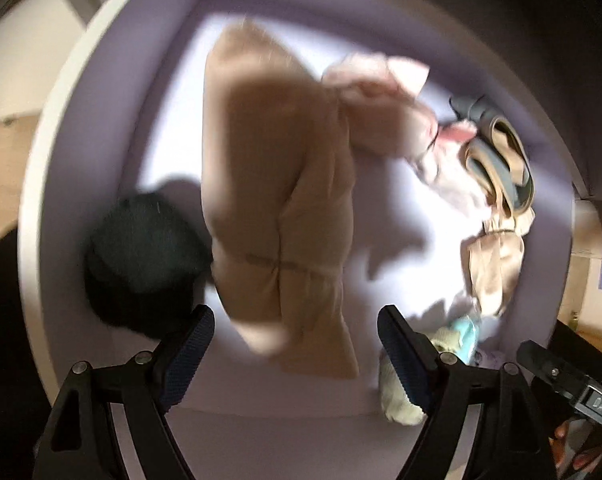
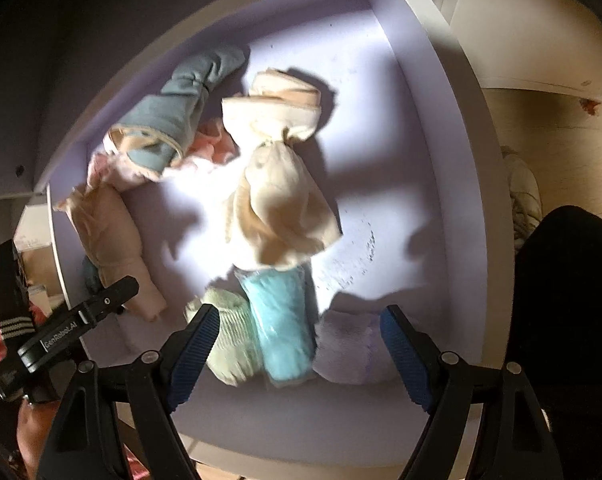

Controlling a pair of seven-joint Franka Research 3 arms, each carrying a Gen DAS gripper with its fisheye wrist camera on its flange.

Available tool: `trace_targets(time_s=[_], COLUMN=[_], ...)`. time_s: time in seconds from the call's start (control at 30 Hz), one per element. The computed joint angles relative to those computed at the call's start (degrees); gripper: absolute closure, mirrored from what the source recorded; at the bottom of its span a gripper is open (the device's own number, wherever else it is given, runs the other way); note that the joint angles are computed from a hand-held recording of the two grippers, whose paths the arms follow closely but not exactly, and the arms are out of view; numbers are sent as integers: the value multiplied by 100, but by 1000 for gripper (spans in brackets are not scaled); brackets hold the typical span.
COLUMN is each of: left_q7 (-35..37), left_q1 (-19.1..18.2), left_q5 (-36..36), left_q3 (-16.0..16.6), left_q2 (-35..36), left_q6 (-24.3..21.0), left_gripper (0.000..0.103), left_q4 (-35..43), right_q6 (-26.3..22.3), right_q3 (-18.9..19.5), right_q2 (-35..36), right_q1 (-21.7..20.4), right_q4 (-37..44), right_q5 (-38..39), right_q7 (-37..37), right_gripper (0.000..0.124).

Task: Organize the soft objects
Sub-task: 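Grasp the beige rolled garment in the drawer with the left gripper, then lift the beige garment with the left gripper while the right gripper grasps the cream knotted bundle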

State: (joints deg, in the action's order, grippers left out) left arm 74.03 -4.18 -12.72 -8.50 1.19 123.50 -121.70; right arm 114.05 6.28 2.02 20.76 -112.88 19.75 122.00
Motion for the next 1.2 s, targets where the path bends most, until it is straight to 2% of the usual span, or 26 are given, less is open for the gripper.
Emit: trace_targets(time_s=[0.3, 0.37, 0.4, 0.53, 0.7, 0.97, 1.03, 1.1, 1.2], left_q7=[95, 118, 134, 206, -74, -165, -73, -349, -373], left_q1=[144, 167, 175, 135, -132, -217, -195, -341, -432], left_q5=[318, 379, 408, 595, 537, 570, 604, 918, 1172], left_q3=[-9, -23, -31, -95, -255, -250, -226, -287, -335], left_q2=[605, 682, 710, 624, 506, 558, 464, 708, 903], left_q6=[298, 286, 306, 323, 390, 435, 388, 379, 197], left_gripper=[20, 26, 33, 37, 37, 36, 34, 31, 32], left_q4=[514, 556, 564, 442, 188, 86, 15, 213, 430], right_q6=[-7, -2, 17, 121, 177, 216, 255, 269, 363], right_q3=[-11, -14, -15, -32, -30, -20, -7, -4, -4], right_q2=[40, 36, 42, 71, 193, 342, 415, 433, 520], right_q1=[-10, -12, -13, -28, -20, 15, 43, 60, 89], right_q4=[-44, -46, -56, -67, -8, 80, 107, 120, 191], right_q5=[-10, -36, -64, -122, -205, -203, -215, -224, -286], right_q7=[35, 12, -5, 64, 78, 80, 89, 103, 103], right_gripper=[41, 41, 41, 41, 41, 41, 41, 41, 41])
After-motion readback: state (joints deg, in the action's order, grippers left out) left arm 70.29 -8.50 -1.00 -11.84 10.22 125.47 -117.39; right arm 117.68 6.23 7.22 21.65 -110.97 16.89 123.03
